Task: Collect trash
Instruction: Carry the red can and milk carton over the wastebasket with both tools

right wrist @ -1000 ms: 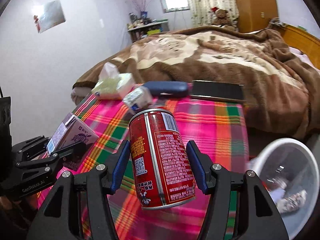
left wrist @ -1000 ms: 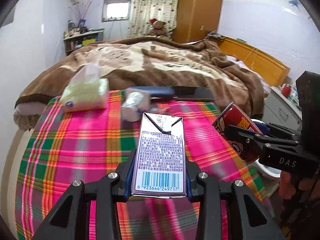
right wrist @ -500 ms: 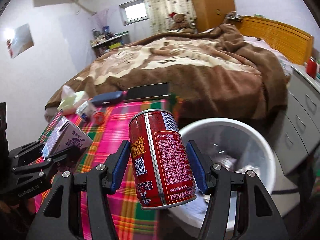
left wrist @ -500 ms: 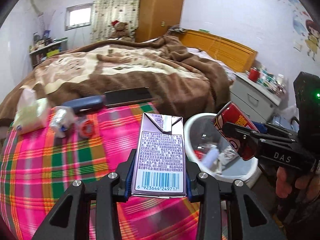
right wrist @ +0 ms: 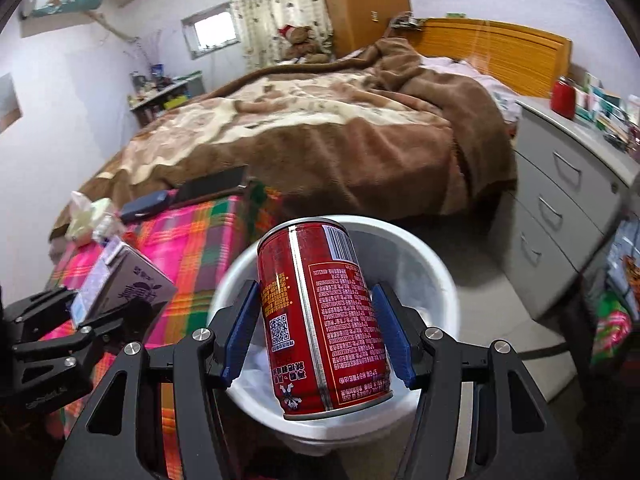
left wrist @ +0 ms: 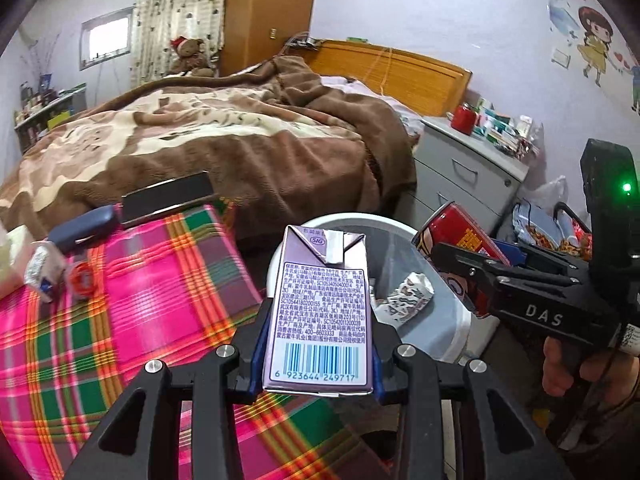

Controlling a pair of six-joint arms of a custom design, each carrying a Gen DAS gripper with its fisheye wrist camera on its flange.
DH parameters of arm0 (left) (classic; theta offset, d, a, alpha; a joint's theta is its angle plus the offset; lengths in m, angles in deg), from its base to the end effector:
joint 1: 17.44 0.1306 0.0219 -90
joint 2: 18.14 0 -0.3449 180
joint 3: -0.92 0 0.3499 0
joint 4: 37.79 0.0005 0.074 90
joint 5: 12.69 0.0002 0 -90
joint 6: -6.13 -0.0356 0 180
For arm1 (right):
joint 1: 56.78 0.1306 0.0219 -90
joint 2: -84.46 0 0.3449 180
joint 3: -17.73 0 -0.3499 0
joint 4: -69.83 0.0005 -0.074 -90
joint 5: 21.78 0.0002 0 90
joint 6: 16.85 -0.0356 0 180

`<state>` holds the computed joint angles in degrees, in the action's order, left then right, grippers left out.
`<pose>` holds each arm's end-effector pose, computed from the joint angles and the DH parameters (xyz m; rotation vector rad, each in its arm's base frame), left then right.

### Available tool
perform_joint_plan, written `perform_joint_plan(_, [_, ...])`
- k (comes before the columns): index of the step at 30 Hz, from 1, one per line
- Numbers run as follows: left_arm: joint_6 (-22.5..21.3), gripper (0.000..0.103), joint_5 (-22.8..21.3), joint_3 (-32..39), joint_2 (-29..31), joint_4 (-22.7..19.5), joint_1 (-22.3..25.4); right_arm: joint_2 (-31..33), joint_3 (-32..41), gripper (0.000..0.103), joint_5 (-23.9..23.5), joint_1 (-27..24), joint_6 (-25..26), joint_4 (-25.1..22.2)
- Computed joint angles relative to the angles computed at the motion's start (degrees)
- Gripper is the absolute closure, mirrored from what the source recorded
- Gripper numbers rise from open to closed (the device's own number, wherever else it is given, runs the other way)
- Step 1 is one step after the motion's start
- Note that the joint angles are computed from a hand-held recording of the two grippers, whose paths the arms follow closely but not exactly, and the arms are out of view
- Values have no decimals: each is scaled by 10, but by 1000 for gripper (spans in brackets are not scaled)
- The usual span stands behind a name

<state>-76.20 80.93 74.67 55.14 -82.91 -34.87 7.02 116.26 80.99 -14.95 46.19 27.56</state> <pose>0.3334 -0.1076 0.3867 0.2324 2.3552 -0.2878 0.3937 0.3412 0.3639 -0.2016 2.3677 0.3185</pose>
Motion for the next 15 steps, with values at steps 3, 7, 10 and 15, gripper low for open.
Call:
perform_joint_plan(3, [10,64,-6,6,27,9,-15,0,-12,44,-7,-16,-7,-6])
perform_joint_plan(7, [15,64,-10,15,65,22,-29,14,-11,44,-12,-30,-10,-17])
perform_joint_plan(10, [15,64,-19,18,83,30,-37,25,-10,44,-20,-39,-13,-17])
perform_joint_plan(15, [20,64,-8,32,108,35,-35,29,-11,43,-29,-48,-12,-24])
